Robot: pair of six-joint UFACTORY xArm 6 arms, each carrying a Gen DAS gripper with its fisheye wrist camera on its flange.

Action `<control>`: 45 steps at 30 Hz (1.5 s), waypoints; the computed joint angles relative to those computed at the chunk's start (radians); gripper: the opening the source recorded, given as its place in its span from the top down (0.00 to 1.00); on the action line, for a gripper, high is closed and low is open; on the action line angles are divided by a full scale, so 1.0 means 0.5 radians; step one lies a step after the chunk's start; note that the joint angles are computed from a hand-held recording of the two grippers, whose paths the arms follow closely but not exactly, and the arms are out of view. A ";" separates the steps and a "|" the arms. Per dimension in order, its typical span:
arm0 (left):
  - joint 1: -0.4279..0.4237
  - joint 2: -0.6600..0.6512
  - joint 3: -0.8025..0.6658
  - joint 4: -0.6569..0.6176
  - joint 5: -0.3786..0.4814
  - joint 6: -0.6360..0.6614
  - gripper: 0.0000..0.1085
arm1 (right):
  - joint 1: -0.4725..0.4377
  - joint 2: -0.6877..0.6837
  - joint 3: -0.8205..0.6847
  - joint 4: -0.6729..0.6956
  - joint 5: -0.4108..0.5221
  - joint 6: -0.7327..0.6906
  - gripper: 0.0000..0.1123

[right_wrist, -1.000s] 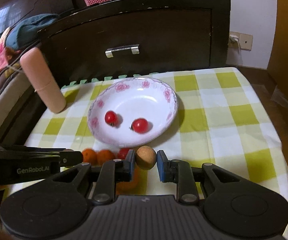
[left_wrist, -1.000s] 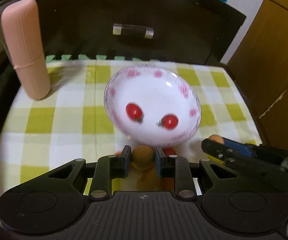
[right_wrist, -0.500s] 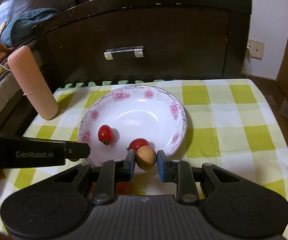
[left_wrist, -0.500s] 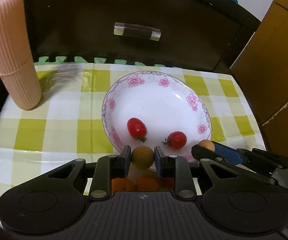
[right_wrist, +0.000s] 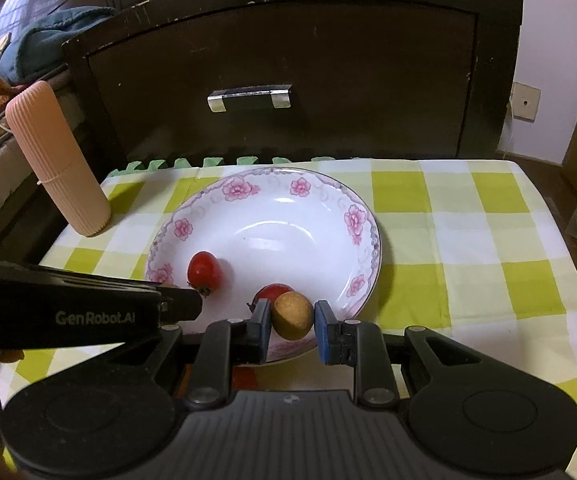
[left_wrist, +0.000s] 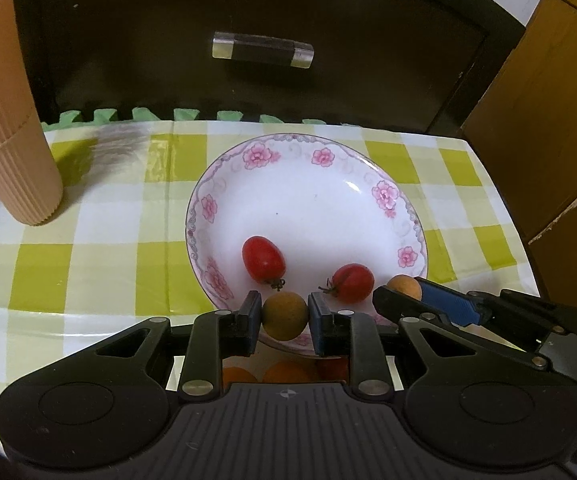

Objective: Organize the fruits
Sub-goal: 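Lower both brown fruits into the bowl and open both grippers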

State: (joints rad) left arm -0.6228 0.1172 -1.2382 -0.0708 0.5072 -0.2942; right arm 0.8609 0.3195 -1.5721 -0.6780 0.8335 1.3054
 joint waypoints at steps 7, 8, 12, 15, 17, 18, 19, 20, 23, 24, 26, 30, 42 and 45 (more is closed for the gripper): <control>0.001 -0.001 -0.001 -0.009 -0.020 -0.005 0.69 | -0.013 0.005 0.010 0.002 -0.024 -0.008 0.80; 0.001 -0.004 0.003 -0.007 -0.023 -0.008 0.68 | -0.015 0.003 0.015 0.003 -0.032 -0.007 0.80; 0.004 -0.012 0.007 -0.028 -0.028 -0.006 0.67 | -0.018 0.000 0.022 0.011 -0.039 -0.008 0.80; 0.005 -0.021 0.009 -0.018 -0.038 -0.014 0.66 | -0.019 -0.010 0.030 -0.011 -0.044 0.017 0.79; 0.007 -0.027 0.013 -0.009 -0.047 -0.018 0.65 | -0.022 -0.020 0.036 -0.033 -0.049 0.039 0.79; 0.008 -0.028 0.015 0.000 -0.051 -0.024 0.65 | -0.026 -0.025 0.038 -0.040 -0.053 0.052 0.79; 0.010 -0.029 0.016 0.008 -0.052 -0.032 0.65 | -0.028 -0.030 0.041 -0.052 -0.051 0.067 0.79; 0.010 -0.032 0.021 0.007 -0.054 -0.032 0.65 | -0.030 -0.034 0.043 -0.062 -0.045 0.079 0.79; 0.011 -0.038 0.031 0.005 -0.051 -0.034 0.64 | -0.034 -0.054 0.064 -0.083 -0.034 0.117 0.79; 0.012 -0.040 0.035 0.004 -0.051 -0.034 0.64 | -0.036 -0.058 0.067 -0.085 -0.027 0.126 0.79; 0.011 -0.046 0.041 -0.008 -0.052 -0.024 0.64 | -0.038 -0.067 0.073 -0.093 -0.019 0.146 0.79; 0.013 -0.053 0.049 -0.016 -0.061 -0.020 0.63 | -0.051 -0.094 0.102 -0.103 -0.053 0.209 0.79; 0.011 -0.152 0.138 0.025 -0.042 -0.049 0.61 | -0.019 -0.119 0.098 -0.102 -0.015 0.232 0.79; 0.008 -0.195 0.178 0.034 -0.041 -0.050 0.59 | 0.008 -0.120 0.087 -0.095 0.000 0.223 0.79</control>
State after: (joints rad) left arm -0.6187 0.0195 -1.1494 -0.0538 0.4868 -0.3194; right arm 0.8647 0.2597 -1.5287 -0.7254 0.8333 1.4171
